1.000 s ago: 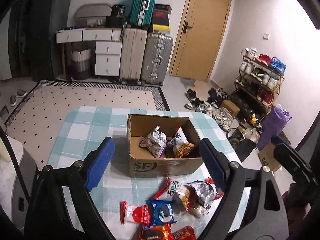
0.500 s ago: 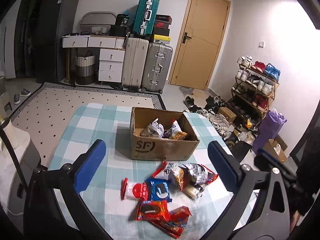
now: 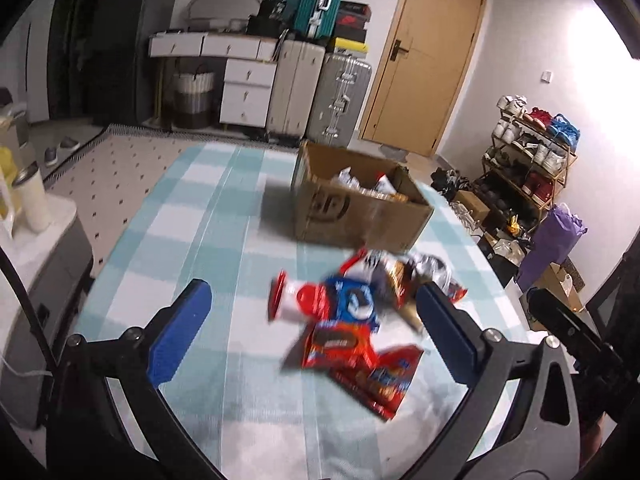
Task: Organize snacks
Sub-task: 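Move both tools back toward the remaining snack pile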
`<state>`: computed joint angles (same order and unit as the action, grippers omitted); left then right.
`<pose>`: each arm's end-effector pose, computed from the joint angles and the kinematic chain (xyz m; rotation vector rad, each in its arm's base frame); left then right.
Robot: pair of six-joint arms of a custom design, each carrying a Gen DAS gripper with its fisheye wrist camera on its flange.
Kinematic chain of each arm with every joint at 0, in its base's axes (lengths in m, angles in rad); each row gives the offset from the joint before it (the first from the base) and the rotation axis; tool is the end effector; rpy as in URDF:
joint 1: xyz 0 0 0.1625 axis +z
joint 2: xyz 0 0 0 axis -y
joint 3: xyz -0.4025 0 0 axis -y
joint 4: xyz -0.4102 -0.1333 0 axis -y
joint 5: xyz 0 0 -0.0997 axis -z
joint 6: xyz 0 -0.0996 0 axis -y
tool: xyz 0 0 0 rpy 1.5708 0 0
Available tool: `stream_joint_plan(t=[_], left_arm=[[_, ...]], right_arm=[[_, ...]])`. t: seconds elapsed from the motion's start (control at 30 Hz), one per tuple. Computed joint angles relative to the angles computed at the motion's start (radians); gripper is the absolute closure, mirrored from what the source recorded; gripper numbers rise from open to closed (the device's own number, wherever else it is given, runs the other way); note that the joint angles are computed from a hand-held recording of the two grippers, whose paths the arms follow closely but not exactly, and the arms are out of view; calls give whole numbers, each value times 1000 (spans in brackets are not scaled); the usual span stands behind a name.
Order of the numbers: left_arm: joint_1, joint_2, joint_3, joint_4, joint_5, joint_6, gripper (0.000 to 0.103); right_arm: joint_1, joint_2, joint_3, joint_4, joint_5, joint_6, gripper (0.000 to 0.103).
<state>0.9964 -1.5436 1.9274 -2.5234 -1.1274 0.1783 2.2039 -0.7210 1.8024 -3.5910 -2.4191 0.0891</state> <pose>-0.1368 -0.5354 0.3892 0.8224 2.5625 -0.8888 0.4065 -0.4549 0.1077 0.1093 -2.3312 1.4424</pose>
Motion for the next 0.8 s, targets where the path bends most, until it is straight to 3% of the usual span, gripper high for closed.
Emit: stream_joint_plan(t=[0.43,0.8], left_arm=[[50,-15,84,-12,4,16,1],[99,18,104,-14,-1,39,1]], right_arm=[[-35,43,75,77,55,132,1],[-110,63,80,115,152,179,2]])
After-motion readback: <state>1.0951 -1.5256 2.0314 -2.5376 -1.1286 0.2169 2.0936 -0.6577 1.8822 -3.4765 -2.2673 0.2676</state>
